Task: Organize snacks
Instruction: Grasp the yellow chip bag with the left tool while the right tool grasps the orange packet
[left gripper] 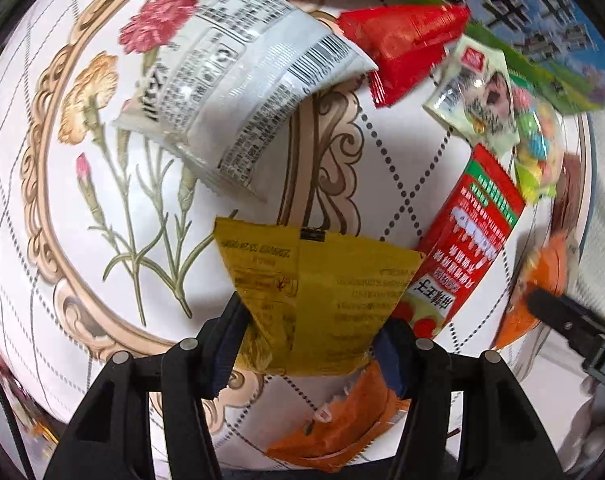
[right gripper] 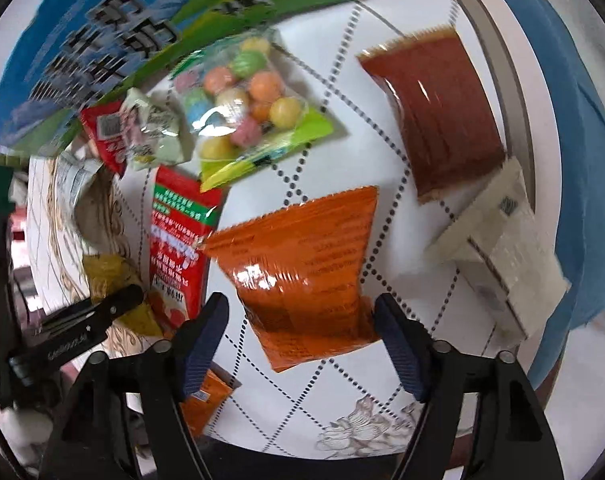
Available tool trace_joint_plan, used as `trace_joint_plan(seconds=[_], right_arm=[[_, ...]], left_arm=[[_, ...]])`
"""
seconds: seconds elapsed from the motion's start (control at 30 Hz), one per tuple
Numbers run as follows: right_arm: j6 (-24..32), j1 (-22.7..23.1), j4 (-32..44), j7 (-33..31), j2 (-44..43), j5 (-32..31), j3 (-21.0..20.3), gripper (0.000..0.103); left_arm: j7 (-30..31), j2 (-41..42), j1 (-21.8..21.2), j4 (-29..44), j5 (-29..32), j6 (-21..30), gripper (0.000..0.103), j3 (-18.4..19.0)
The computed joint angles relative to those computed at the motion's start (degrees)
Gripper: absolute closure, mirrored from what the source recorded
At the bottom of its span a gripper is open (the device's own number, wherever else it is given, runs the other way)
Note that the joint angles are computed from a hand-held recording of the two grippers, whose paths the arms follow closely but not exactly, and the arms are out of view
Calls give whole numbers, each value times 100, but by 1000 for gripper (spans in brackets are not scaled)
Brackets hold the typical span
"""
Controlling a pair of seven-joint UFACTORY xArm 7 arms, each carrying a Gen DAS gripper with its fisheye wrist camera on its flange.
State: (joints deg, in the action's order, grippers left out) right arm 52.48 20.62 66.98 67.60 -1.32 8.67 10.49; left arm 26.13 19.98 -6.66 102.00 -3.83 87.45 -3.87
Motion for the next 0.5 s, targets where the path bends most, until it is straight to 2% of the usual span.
trace_joint_plan(seconds=[0.1,0.13,0.23,0.43,0.5], right_arm=[[426,79,412,-215,219,-373,62,24],[592,112,640,-226,358,-522,75,24],[862,243,1074,-200,700,-886,85,24],[482,316,929,-77,819,-935,6,24],[247,335,816,94,811,-846,1,28]], left_arm=[[356,-50,15,-245,153,-228,45,-1],[440,96,26,-128,195,-266,45,14],[369,106,-33,-203,245,-388,45,15],[240,30,1,-149,186,-345,45,36],[203,113,-34,19,216,-268,45,21]])
